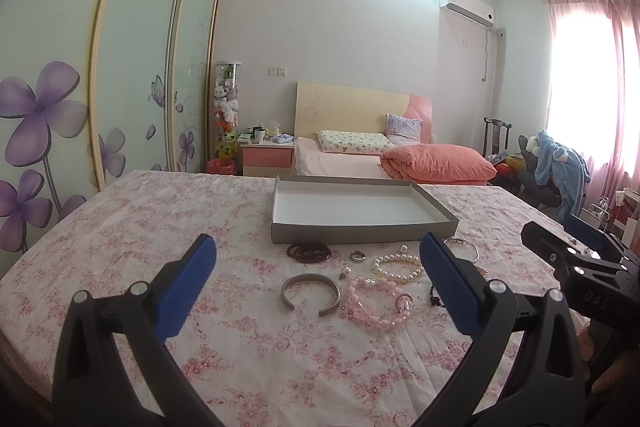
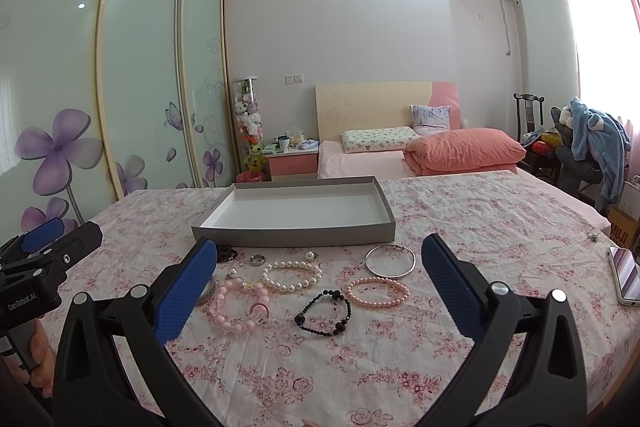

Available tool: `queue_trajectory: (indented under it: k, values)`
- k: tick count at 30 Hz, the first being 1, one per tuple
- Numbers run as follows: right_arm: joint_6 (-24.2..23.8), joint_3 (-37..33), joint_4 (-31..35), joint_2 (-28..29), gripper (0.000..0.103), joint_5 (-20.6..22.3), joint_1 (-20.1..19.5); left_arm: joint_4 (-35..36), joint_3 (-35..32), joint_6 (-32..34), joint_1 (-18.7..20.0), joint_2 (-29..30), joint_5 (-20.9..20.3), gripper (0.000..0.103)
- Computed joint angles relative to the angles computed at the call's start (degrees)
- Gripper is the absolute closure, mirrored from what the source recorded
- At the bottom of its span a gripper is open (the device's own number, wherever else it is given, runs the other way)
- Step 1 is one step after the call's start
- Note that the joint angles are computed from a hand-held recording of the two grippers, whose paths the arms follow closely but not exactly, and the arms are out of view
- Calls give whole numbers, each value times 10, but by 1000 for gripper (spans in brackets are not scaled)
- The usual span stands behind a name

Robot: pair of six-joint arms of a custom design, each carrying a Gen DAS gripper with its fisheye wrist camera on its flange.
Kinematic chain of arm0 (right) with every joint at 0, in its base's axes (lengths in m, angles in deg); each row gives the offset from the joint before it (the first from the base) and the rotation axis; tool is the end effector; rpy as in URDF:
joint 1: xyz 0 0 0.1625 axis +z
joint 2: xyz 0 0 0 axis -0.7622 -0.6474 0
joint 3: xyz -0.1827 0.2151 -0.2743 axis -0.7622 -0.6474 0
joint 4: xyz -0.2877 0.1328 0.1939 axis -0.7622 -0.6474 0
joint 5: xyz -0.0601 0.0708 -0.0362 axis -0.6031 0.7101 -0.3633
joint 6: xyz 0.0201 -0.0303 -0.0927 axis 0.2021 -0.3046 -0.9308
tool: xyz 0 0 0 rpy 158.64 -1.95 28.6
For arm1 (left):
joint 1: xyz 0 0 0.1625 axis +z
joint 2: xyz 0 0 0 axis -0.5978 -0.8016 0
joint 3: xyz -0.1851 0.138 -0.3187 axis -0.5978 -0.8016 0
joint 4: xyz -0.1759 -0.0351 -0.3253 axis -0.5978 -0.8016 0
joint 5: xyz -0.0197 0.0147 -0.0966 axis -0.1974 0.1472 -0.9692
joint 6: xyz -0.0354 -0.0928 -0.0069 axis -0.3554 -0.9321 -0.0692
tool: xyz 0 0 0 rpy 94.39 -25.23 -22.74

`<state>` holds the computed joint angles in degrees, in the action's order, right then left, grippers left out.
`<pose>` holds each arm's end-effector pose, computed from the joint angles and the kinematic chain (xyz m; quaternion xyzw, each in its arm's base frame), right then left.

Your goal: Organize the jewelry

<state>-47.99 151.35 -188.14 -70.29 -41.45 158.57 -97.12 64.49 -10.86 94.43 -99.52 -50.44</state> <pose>0.2854 -0.6149 0.1756 0.1191 -0.7173 0.5971 0.3388 -0.2239 -0.6776 0.2779 0.3521 0.7939 -0.4690 0.1606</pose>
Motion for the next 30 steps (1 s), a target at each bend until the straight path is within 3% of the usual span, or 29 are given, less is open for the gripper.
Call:
queue_trajectory:
  k: [22, 27, 30]
  values:
    - [10, -10, 15, 6, 2, -3, -4, 2, -9, 1, 9, 13, -2, 4]
    - [32, -13, 41, 3, 2, -11, -13, 27, -29, -5, 13, 24, 17, 4]
    - [66, -20, 89, -4, 2, -24, -24, 76, -66, -15, 18, 41, 45, 4]
